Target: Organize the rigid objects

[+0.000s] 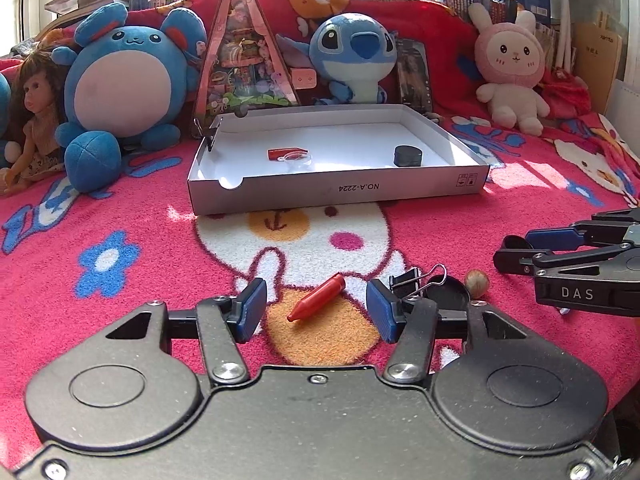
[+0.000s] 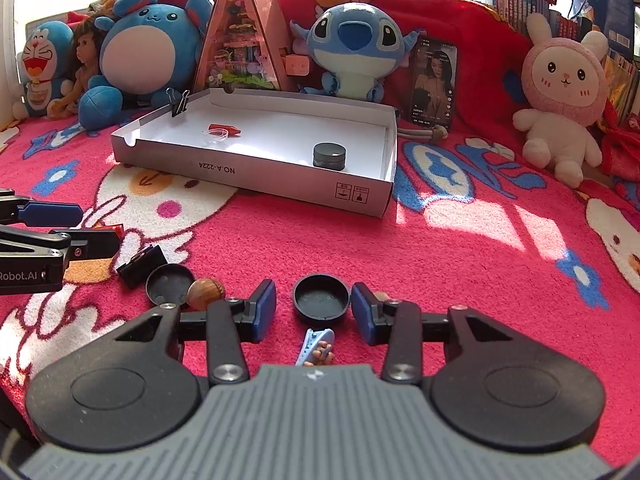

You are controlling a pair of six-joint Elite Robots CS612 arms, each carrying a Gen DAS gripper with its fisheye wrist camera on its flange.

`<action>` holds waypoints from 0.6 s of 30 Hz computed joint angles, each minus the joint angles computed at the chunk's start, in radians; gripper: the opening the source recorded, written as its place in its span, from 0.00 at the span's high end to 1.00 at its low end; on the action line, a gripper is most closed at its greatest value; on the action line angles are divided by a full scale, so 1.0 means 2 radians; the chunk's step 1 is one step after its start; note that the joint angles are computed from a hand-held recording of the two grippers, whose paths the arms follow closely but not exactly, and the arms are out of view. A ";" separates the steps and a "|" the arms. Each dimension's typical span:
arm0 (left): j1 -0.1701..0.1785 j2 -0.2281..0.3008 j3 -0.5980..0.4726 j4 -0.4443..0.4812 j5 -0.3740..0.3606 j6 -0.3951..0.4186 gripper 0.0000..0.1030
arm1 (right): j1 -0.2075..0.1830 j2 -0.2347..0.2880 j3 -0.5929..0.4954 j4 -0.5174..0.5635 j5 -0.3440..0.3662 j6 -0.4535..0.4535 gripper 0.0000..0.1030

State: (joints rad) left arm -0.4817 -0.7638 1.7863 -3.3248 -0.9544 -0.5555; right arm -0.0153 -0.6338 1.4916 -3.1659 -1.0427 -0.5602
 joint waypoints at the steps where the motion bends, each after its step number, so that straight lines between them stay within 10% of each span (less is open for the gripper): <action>1: 0.000 -0.002 0.002 0.003 0.002 -0.002 0.48 | 0.000 0.000 -0.001 0.001 -0.001 0.002 0.43; 18: 0.009 -0.005 0.009 0.032 0.023 -0.028 0.48 | 0.000 0.000 -0.001 0.004 -0.006 0.005 0.46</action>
State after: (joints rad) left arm -0.4637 -0.7742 1.8036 -3.2600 -0.9075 -0.6108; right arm -0.0149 -0.6343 1.4886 -3.1572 -1.0555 -0.5496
